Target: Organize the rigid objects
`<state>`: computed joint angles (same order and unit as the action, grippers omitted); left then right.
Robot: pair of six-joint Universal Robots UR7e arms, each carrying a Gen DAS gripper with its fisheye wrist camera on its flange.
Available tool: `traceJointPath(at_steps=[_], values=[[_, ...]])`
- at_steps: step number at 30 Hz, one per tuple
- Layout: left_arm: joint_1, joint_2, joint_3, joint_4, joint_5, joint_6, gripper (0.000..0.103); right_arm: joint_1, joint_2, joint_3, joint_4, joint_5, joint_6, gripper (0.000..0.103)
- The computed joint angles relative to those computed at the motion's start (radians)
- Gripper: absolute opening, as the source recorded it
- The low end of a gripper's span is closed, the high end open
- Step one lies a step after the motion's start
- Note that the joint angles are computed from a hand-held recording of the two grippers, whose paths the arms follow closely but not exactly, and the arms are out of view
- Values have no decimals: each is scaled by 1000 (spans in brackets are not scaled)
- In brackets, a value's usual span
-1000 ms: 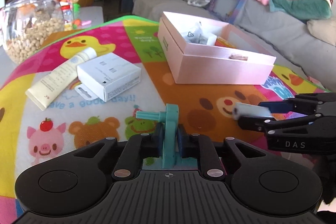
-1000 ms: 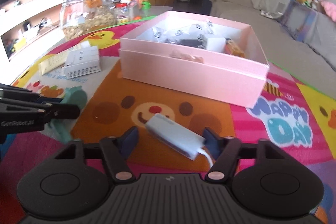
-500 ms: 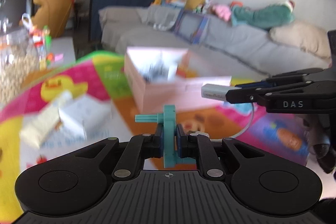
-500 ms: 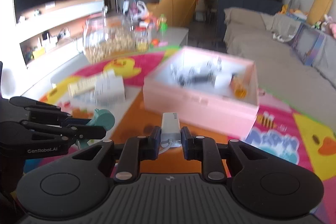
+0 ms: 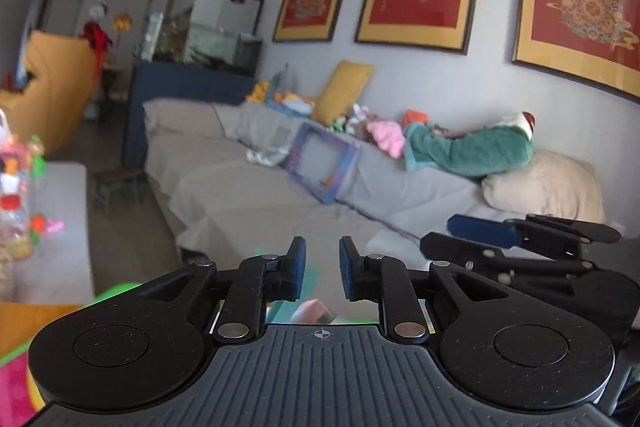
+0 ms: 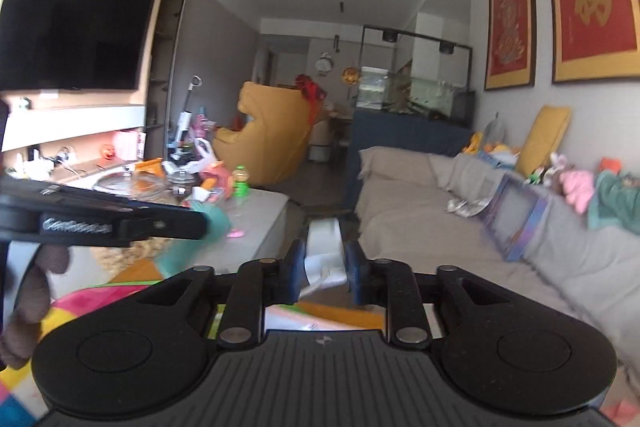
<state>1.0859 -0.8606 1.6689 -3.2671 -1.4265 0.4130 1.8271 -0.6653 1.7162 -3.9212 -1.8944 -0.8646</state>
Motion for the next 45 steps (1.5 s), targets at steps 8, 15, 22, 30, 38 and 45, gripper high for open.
traceJointPath(at_steps=[8,15,22,30,38,45], values=[[93,-14,53,28,96,-21,20,-71,63,79,-46,-57,-90,63],[194,-58,93,47,256,-155,20,-95,70,154,80,-56,16,63],[246,-74,120,55,225,-202,20,-100,41,182,308,18,214,68],[261,-129,167,165,85,-200,20,-79,89,156,389,-2,233,69],[183,-61,191,-221,423,28,20,-64,117,122,424,-12,261,69],[230,-67,132,-41,433,-128,20,-21,213,-44,509,-7,391,79]])
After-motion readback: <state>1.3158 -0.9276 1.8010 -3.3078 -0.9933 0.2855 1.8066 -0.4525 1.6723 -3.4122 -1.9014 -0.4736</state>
